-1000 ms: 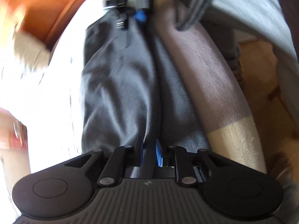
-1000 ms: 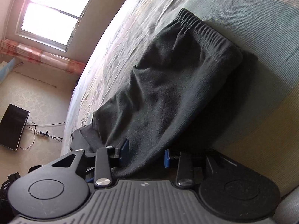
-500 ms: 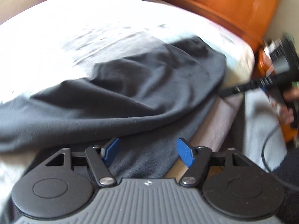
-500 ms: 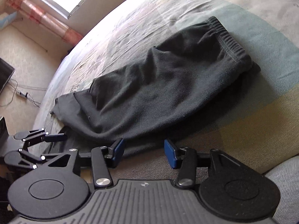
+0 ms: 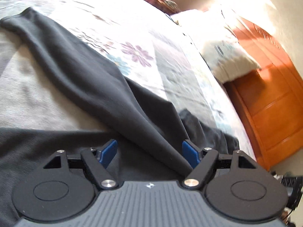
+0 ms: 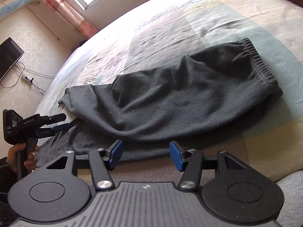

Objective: Fold clothes
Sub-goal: 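Open the left tool to release the waistband and lift it away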

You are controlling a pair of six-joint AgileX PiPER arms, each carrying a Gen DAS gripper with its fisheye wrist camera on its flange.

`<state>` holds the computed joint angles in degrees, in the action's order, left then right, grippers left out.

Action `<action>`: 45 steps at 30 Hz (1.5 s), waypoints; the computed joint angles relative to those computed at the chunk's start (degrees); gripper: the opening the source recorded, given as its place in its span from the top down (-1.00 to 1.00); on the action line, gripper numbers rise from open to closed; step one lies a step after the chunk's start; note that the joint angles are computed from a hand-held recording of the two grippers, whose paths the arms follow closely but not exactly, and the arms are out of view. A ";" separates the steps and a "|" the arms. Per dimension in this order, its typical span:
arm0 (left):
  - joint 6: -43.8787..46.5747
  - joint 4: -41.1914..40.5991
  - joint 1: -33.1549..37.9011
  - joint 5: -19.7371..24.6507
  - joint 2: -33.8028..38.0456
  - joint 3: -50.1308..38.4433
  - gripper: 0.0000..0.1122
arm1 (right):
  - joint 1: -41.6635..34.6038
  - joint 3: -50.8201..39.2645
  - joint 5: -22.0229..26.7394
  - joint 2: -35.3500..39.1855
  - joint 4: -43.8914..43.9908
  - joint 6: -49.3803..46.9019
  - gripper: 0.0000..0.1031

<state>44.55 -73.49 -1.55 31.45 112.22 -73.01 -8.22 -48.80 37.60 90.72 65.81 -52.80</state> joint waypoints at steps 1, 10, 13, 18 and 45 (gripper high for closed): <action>1.20 -2.96 1.41 -0.89 0.50 -0.11 -0.37 | 0.41 -0.37 -0.30 -0.10 -0.56 0.60 -0.18; -5.42 -10.60 11.10 3.21 11.55 -9.37 -0.40 | 2.95 -4.86 -1.58 1.71 -6.28 7.01 -0.19; -2.68 -13.60 10.58 4.23 13.71 -10.39 -0.50 | 4.03 -6.08 -2.33 2.97 -7.45 8.31 -0.19; -3.02 -13.47 9.15 3.22 16.18 -14.65 -0.63 | 5.64 -8.76 -2.88 6.10 -7.05 8.69 -0.20; -2.54 -11.67 10.00 5.18 27.37 -32.24 -0.63 | 6.44 -14.27 -0.90 10.39 -7.93 9.04 -0.21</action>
